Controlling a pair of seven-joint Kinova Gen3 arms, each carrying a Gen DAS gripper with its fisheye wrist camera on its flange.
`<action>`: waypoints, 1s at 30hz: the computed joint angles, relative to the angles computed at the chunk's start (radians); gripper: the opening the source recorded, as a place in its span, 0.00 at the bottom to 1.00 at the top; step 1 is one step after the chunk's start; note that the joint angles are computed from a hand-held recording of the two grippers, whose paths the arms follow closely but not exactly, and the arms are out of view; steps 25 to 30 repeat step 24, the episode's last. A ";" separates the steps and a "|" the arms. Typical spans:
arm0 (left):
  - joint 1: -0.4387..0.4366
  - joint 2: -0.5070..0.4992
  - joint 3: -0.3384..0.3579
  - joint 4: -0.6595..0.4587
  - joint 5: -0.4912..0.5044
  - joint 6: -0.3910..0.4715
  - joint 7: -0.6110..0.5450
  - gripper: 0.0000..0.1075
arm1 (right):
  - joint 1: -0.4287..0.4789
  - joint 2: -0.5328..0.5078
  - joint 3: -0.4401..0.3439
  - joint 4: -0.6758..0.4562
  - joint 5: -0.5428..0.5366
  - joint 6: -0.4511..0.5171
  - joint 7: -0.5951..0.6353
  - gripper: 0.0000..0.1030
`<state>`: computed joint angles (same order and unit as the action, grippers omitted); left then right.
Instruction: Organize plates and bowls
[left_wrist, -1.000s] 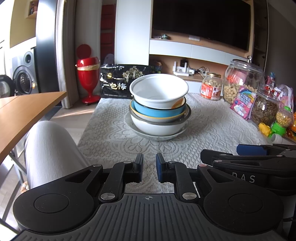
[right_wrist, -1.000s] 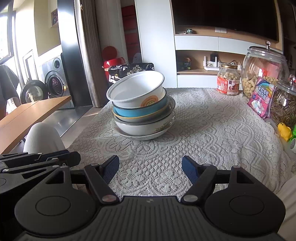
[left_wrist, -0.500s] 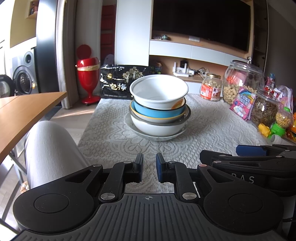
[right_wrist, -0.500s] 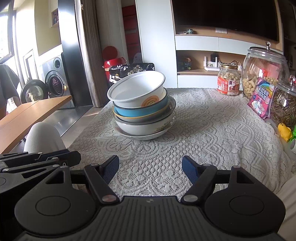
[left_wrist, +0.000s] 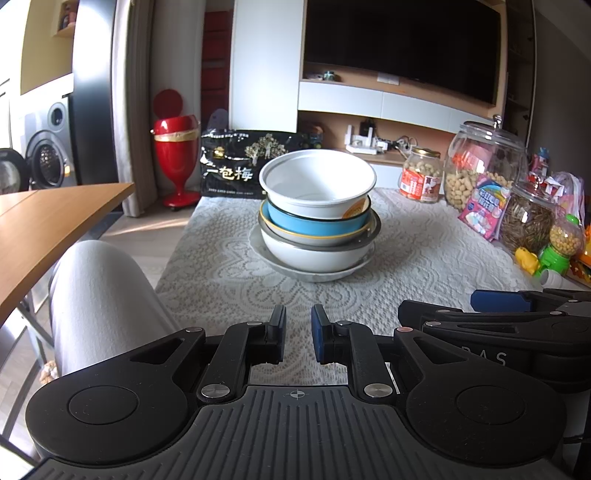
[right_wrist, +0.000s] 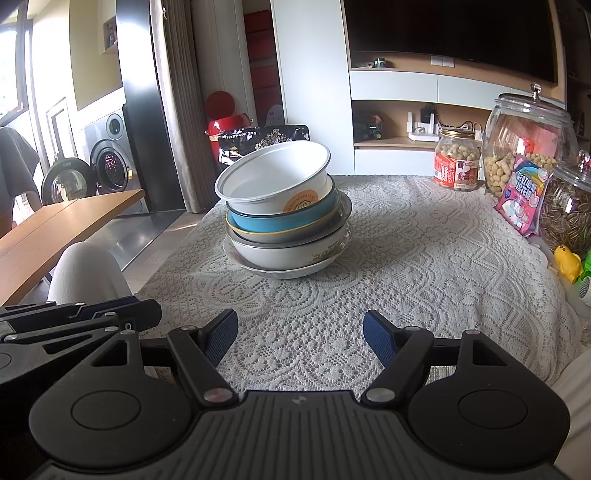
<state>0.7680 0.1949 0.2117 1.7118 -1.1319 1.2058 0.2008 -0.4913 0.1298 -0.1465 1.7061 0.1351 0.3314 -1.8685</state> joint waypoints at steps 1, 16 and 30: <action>0.000 0.000 0.000 0.000 0.000 0.000 0.000 0.17 | 0.001 0.000 -0.001 0.000 -0.002 0.001 0.002 0.74; 0.000 0.001 0.002 -0.005 0.006 0.000 0.000 0.17 | 0.003 0.000 -0.002 -0.004 -0.006 0.007 0.008 0.74; -0.041 -0.034 -0.004 0.015 0.062 -0.089 -0.016 0.16 | 0.014 0.023 -0.017 -0.052 -0.039 0.051 0.059 0.74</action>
